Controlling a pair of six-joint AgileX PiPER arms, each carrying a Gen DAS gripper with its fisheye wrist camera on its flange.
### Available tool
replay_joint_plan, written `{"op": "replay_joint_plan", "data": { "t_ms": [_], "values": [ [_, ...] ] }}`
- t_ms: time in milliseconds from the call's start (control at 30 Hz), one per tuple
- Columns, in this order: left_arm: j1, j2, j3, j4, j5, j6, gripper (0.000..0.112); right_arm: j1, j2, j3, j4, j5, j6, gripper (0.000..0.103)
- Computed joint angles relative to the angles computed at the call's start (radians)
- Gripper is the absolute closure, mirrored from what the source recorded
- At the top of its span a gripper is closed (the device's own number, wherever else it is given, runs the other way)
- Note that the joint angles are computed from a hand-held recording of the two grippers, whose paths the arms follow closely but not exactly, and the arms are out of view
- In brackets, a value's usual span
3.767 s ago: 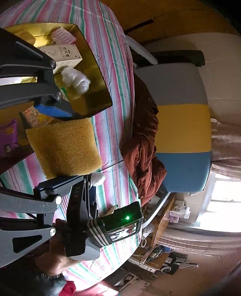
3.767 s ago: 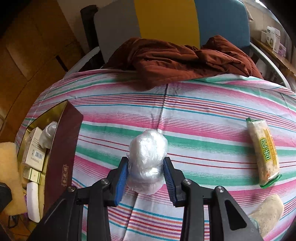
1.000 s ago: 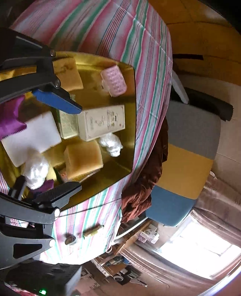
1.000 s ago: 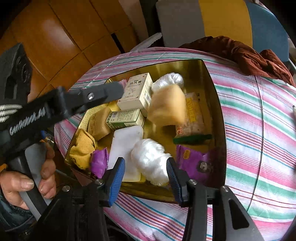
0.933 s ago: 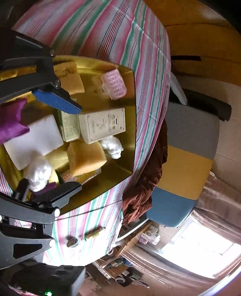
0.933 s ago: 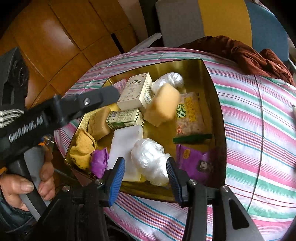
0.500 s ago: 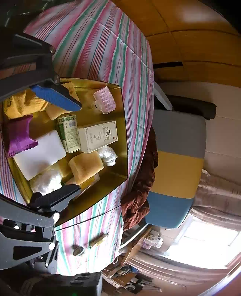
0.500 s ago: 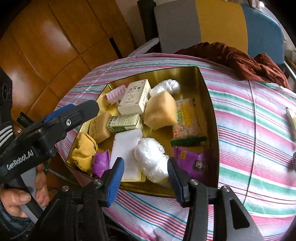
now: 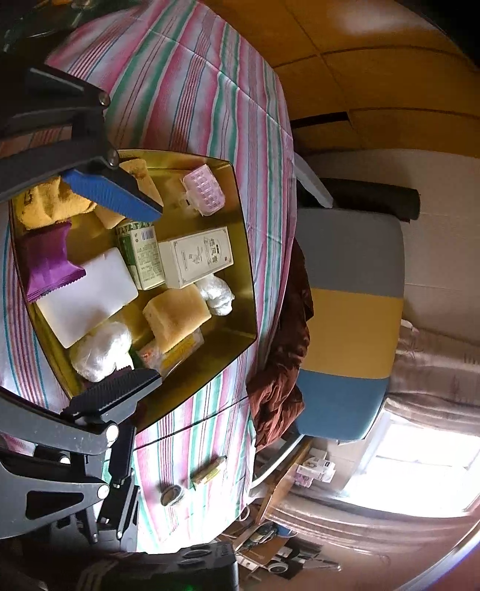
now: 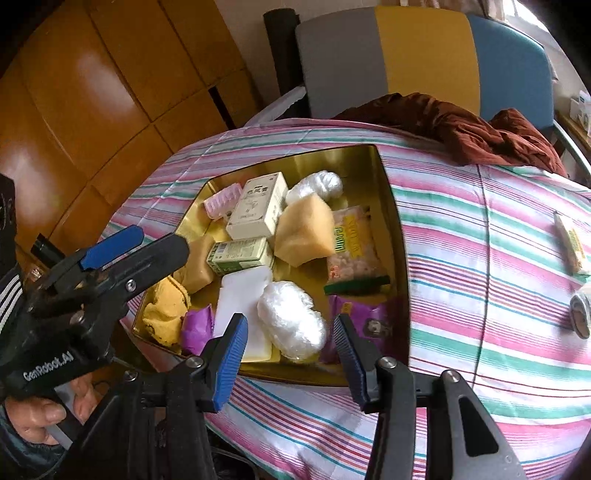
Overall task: Organize objects
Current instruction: 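Withdraw both tools from the tray toward the remaining items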
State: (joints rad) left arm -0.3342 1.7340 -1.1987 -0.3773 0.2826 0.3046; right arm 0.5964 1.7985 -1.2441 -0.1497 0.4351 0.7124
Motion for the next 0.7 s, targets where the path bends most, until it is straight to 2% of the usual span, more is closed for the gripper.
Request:
{"op": "replay_joint_plan", "data": {
  "t_ms": [367, 700],
  "values": [
    [-0.056, -0.005, -0.002, 0.077, -0.001, -0.045, 0.028, -0.056, -0.081, 0.096, -0.06, -0.007, 0.091, 0.053],
    [-0.113, 0.015, -0.04, 0.105, 0.022, -0.037, 0.026, -0.217, -0.183, 0.218, -0.09, 0.034, 0.17, 0.052]
  ]
}}
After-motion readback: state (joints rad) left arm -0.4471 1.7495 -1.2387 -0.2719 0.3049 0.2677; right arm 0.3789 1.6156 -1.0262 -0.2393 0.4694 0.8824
